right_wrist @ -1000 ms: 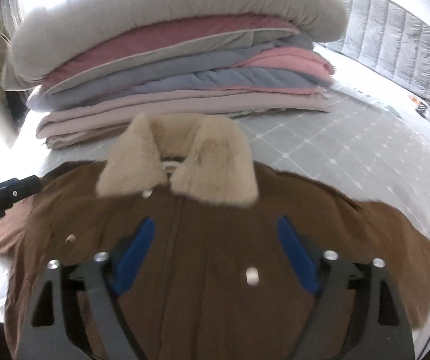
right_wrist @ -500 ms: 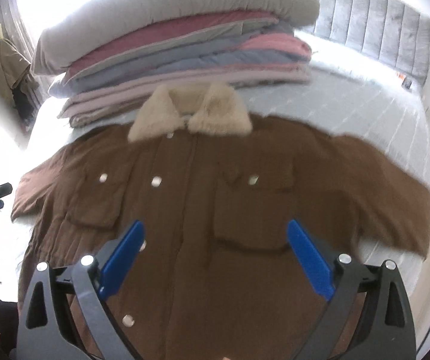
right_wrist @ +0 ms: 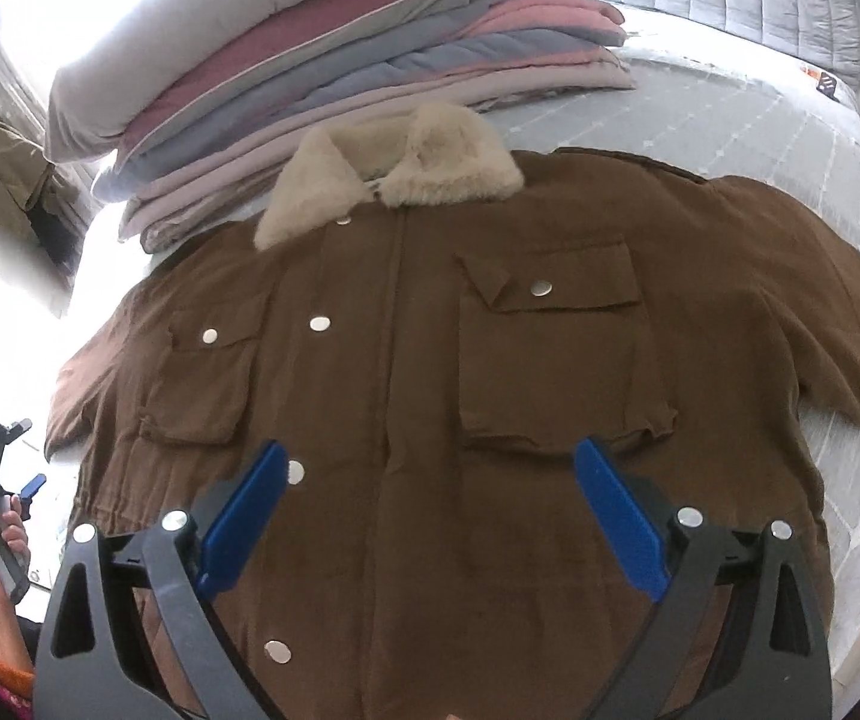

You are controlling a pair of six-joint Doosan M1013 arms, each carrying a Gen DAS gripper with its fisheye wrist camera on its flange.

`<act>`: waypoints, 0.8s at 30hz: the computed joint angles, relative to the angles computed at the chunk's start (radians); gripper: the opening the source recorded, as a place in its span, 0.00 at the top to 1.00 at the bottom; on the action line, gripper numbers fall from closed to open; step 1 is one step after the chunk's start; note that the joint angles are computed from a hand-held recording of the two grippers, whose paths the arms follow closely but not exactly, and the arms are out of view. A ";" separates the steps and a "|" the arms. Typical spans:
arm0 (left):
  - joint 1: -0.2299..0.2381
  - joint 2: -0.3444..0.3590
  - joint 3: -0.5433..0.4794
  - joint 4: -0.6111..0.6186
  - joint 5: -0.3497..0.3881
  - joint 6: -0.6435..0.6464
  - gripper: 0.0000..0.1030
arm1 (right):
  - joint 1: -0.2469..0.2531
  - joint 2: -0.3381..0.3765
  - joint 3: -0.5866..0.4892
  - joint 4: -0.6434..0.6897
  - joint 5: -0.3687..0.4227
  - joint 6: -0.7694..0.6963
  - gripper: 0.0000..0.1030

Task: Fold large clothes
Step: 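Release the fur collar and move the left tool to the coat side, then grasp the coat side with the left tool and fold it toward the buttons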

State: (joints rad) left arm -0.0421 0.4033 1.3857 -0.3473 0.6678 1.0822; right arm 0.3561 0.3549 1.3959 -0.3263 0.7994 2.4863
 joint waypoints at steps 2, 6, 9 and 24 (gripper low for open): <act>0.006 0.002 0.011 -0.003 -0.025 -0.015 0.07 | 0.000 0.004 -0.003 -0.009 0.015 0.010 0.10; 0.019 0.010 0.032 -0.004 -0.100 -0.079 0.13 | -0.002 0.009 -0.006 0.020 0.015 -0.018 0.10; 0.032 0.017 0.048 -0.010 -0.155 -0.114 0.22 | -0.002 0.006 -0.002 0.028 0.000 -0.036 0.10; 0.037 0.033 -0.026 0.237 -0.204 -0.379 0.92 | -0.022 -0.011 0.029 0.041 -0.063 -0.032 0.10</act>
State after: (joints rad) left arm -0.0048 0.4367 1.3592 -0.1103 0.4642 0.7028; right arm 0.3345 0.3443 1.4246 -0.2848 0.7362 2.4539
